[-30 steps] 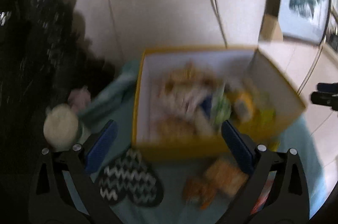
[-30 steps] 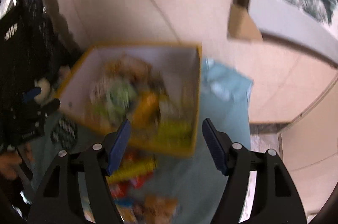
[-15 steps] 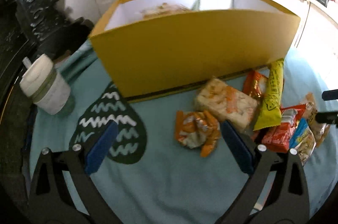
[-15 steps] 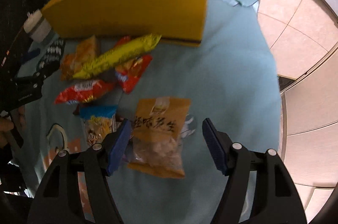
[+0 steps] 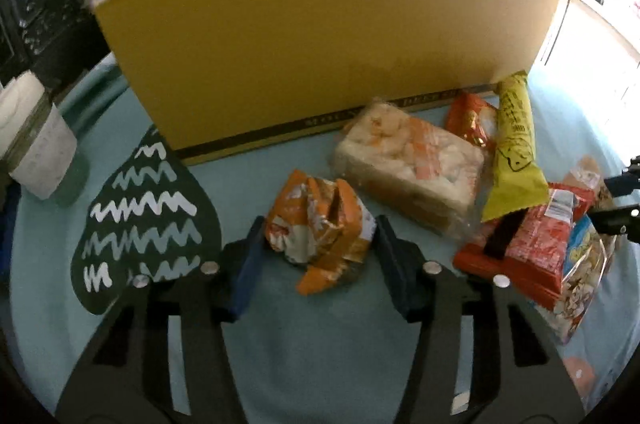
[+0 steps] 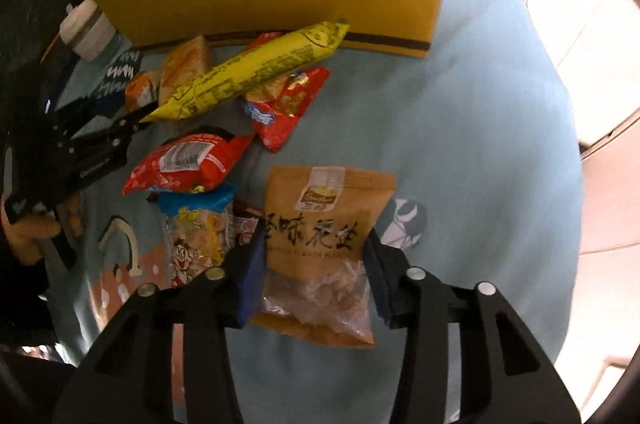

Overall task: Organize snacks
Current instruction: 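Grasp the orange-wrapped snack with the left tool while the right tool grasps another brown peanut pack, then carry both packs over the yellow box and open both tools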

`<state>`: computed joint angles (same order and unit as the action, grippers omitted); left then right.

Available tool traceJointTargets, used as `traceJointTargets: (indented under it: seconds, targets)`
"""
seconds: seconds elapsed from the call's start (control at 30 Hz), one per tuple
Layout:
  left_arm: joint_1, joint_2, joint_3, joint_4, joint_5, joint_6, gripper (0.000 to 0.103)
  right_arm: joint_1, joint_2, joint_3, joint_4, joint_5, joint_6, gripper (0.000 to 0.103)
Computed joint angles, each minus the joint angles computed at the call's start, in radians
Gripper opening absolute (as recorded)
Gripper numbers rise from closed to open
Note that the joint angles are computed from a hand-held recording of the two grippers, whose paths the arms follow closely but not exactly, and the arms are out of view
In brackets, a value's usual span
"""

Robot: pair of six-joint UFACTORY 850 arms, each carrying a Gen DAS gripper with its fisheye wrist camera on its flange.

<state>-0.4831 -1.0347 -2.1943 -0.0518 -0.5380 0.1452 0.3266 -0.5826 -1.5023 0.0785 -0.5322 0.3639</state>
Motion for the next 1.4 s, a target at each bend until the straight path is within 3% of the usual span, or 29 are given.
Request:
traceJointTargets:
  seconds: [0.1, 0.17, 0.2, 0.27, 0.3, 0.33, 0.37, 0.4, 0.43, 0.5, 0.7, 1.0, 1.13, 1.4]
  targets:
    - [0.004, -0.012, -0.024, -0.016, -0.018, -0.026, 0.056, -0.003, -0.003, -0.001, 0.040, -0.002, -0.055, 0.070]
    - [0.006, -0.013, -0.029, -0.010, -0.004, -0.049, 0.073, 0.011, -0.006, -0.007, -0.023, -0.010, -0.031, 0.077]
    - [0.008, -0.018, -0.041, 0.008, 0.006, -0.071, 0.080, 0.013, -0.003, -0.002, -0.026, -0.002, -0.022, 0.077]
    - [0.007, -0.057, -0.112, 0.016, -0.028, -0.086, 0.086, 0.020, -0.001, 0.005, -0.048, 0.012, 0.011, 0.076]
    - [0.004, -0.085, -0.158, 0.036, -0.061, -0.099, 0.087, 0.021, 0.003, 0.010, -0.063, 0.021, 0.042, 0.071]
    - [-0.003, -0.122, -0.220, 0.084, -0.106, -0.124, 0.087, 0.019, 0.007, 0.016, -0.067, 0.027, 0.058, 0.059]
    - [-0.005, -0.149, -0.263, 0.105, -0.143, -0.124, 0.086, 0.017, 0.012, 0.021, -0.046, 0.034, 0.054, 0.053]
    - [-0.007, -0.152, -0.263, 0.115, -0.148, -0.114, 0.075, 0.015, 0.015, 0.021, -0.027, 0.035, 0.034, 0.048]
    - [-0.016, -0.128, -0.222, 0.163, -0.111, -0.124, 0.049, 0.019, 0.012, 0.011, -0.037, 0.020, 0.028, 0.040]
    - [-0.018, -0.084, -0.140, 0.133, -0.056, -0.088, 0.045, 0.016, 0.014, 0.005, 0.010, 0.005, -0.034, 0.039]
    - [-0.002, 0.085, 0.133, -0.171, 0.108, 0.134, 0.045, 0.009, 0.041, 0.026, 0.067, 0.037, -0.047, 0.039]
    - [0.024, 0.197, 0.293, -0.282, 0.164, 0.160, 0.045, -0.004, 0.107, 0.099, 0.091, 0.061, -0.057, 0.039]
    - [0.021, 0.251, 0.351, -0.259, 0.193, 0.136, 0.045, 0.001, 0.126, 0.108, 0.074, 0.078, -0.032, 0.039]
    - [-0.003, 0.305, 0.340, -0.068, 0.198, -0.034, 0.046, 0.010, 0.192, 0.127, 0.021, 0.119, 0.012, 0.039]
